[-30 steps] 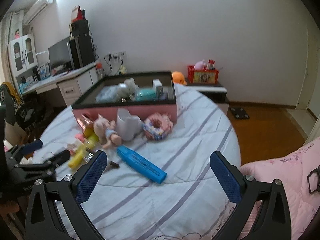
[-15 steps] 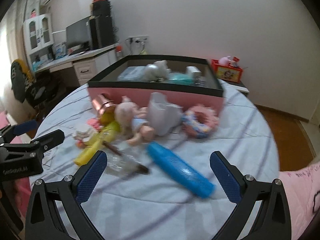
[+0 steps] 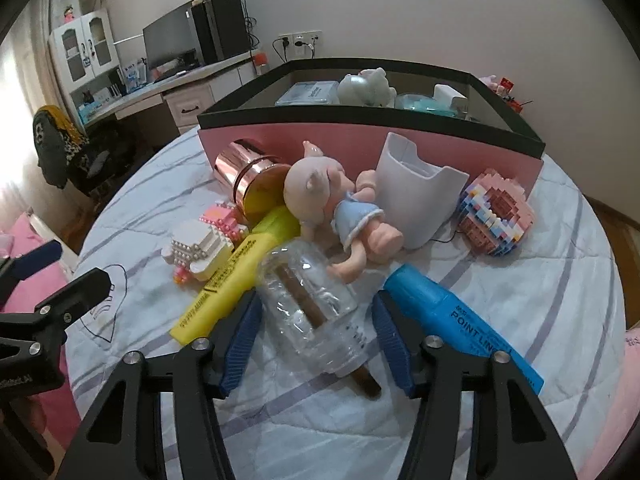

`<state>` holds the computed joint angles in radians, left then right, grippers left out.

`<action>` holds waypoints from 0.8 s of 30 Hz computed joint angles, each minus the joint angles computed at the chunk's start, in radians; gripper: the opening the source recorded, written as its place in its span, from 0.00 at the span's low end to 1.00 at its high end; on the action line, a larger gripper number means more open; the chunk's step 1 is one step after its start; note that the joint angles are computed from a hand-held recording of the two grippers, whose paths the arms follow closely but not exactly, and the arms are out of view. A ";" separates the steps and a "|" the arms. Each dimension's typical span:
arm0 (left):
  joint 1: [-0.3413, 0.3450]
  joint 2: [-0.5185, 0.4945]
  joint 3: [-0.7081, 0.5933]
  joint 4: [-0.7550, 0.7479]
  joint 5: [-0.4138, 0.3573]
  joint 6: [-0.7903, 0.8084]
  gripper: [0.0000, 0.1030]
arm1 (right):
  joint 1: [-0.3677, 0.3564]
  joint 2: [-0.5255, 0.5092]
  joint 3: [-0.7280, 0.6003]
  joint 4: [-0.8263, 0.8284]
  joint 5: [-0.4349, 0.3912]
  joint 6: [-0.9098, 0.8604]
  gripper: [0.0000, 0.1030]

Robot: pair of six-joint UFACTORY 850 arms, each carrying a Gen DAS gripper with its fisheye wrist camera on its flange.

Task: Organize rigid objects
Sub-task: 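Grasp the copper cup with left tool while right tool grasps clear glass bottle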

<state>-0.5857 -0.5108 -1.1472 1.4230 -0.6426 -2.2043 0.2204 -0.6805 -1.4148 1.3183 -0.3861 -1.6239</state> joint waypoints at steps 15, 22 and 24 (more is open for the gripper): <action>0.039 -0.125 -0.202 -0.019 0.109 0.114 1.00 | -0.081 0.055 0.083 0.103 -0.025 -0.167 0.34; 0.081 -0.226 -0.359 -0.226 0.118 0.417 1.00 | -0.092 0.023 0.040 0.087 -0.054 -0.135 0.34; 0.088 -0.243 -0.385 -0.227 0.118 0.440 1.00 | -0.095 0.019 0.037 0.091 -0.061 -0.138 0.34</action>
<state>-0.4977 -0.7538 -1.5318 1.1960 -0.5247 -1.7640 0.1254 -0.6617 -1.3783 1.4093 -0.4470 -1.7618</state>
